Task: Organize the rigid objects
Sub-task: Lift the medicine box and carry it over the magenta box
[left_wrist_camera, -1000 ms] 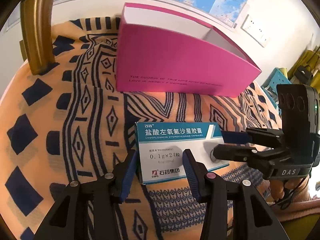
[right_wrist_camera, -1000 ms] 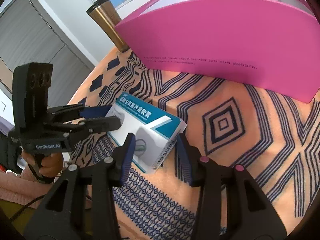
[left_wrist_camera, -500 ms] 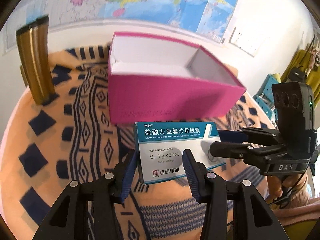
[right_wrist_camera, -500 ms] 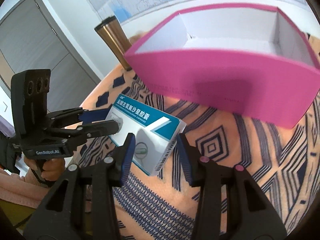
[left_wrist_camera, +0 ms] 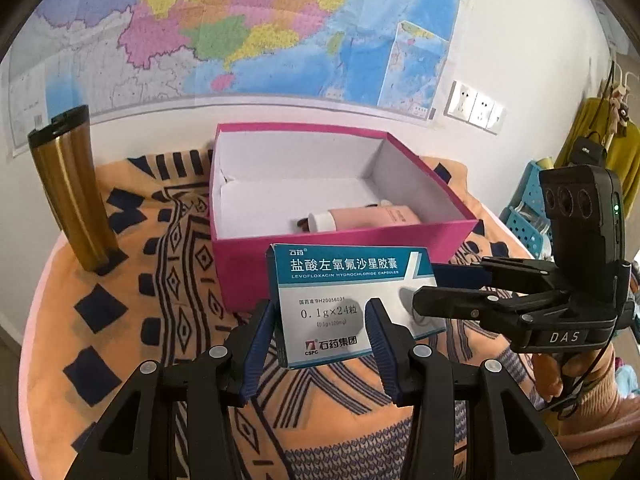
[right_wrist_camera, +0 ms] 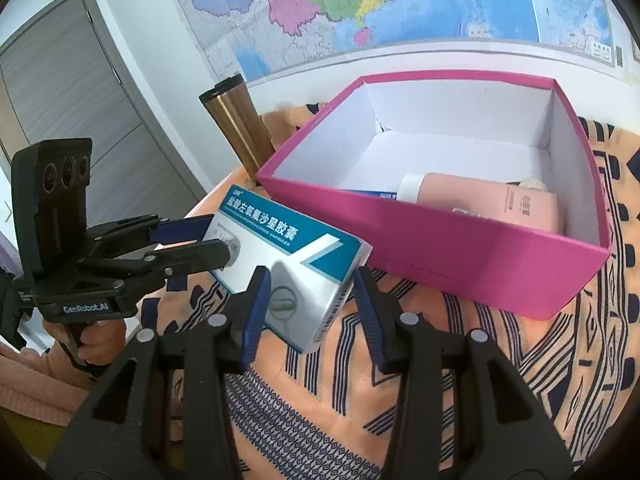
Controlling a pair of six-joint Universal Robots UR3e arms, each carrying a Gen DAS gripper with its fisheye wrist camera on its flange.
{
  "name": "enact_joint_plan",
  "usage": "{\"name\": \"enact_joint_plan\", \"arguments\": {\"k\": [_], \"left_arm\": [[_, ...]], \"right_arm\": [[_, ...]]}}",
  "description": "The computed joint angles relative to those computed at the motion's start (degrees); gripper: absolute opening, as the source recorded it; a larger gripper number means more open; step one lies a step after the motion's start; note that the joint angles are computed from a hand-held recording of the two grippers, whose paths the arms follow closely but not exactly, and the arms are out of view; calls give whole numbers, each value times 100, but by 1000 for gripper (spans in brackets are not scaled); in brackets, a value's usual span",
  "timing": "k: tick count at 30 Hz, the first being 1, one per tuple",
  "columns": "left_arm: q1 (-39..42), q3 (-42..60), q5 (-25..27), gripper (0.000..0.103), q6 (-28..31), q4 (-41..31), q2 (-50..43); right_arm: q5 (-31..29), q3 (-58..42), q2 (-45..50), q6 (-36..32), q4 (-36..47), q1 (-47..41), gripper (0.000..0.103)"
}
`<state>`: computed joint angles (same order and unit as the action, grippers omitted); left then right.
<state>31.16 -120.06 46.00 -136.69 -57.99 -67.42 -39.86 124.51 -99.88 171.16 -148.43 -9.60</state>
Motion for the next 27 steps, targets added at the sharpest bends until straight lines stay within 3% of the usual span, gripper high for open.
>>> {"name": "enact_joint_plan", "arguments": {"k": [27], "left_arm": [[-76, -59, -71, 47, -103, 194, 99]], "right_arm": [[62, 90, -108, 74, -179, -143, 46]]}}
